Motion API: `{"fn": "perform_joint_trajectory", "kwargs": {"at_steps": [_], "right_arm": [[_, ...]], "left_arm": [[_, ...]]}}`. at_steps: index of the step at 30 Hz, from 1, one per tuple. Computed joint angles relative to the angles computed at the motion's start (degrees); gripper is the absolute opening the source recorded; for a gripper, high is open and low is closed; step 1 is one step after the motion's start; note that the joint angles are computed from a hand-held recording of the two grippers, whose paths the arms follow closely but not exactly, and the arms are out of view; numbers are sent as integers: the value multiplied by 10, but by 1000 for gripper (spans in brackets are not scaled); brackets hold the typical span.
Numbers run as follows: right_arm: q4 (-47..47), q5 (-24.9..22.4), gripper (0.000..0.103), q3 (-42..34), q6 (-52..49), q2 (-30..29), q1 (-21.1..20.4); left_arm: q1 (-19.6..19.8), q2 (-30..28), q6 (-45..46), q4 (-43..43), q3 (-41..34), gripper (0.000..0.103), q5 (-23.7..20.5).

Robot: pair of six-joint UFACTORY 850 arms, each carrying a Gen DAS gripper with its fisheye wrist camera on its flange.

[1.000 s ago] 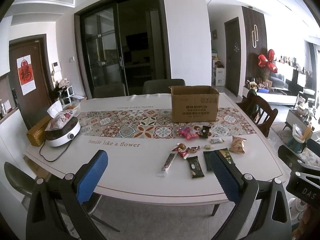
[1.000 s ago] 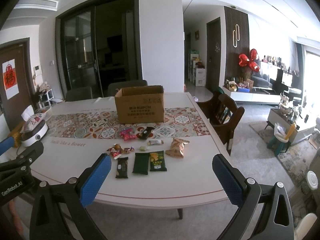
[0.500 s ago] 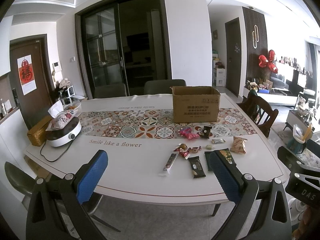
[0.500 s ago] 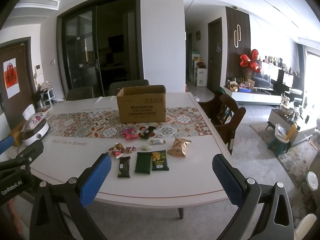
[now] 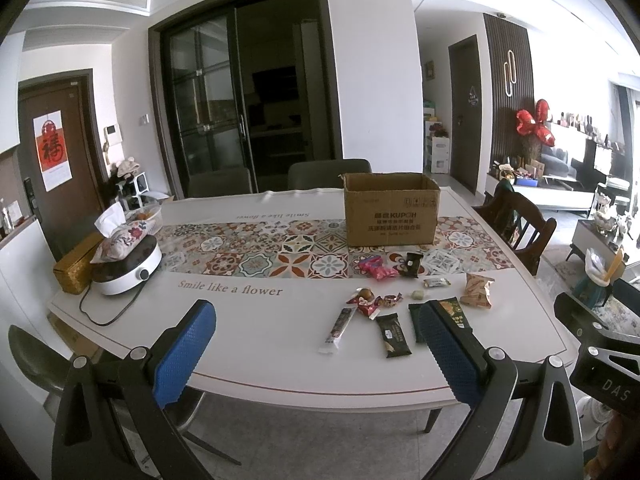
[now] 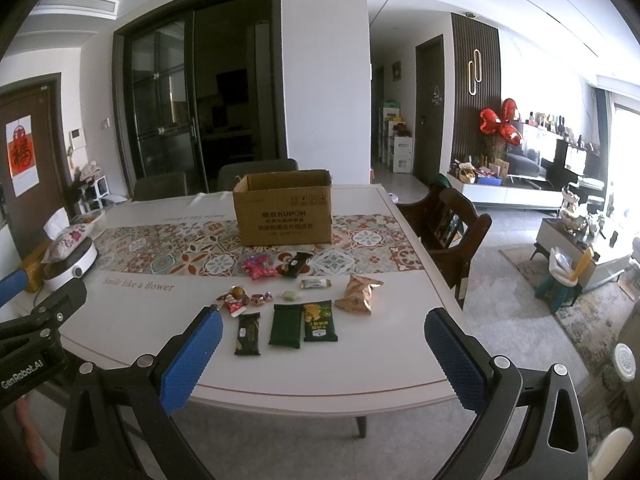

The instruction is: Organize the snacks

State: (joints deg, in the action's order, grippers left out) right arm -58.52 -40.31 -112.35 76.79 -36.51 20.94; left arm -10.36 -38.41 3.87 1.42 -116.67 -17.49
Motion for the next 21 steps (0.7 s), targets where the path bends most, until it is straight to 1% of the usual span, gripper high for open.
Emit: {"fn": "perform_joint_trajectory", "kwargs": {"at_steps": [7,14,18,20,21], "right_arm": [[0,1,102,0,0,0,0],[-1,3,102,-3,-1,-1,1],[12,22,102,-5,-12,-7,-4],[21,31,102,-10,-23,-12,-5],[24,37,102,-12,-28,-14,-6]], "left_arm": [[0,0,-3,4,0,103,1],[3,-11,-4,8,-25,103,-13],[4,-28,1,5,-55,103,-46],[4,-37,-12,20,-68,103,-57],[4,-48,-16,27,-86,103,-68]]}}
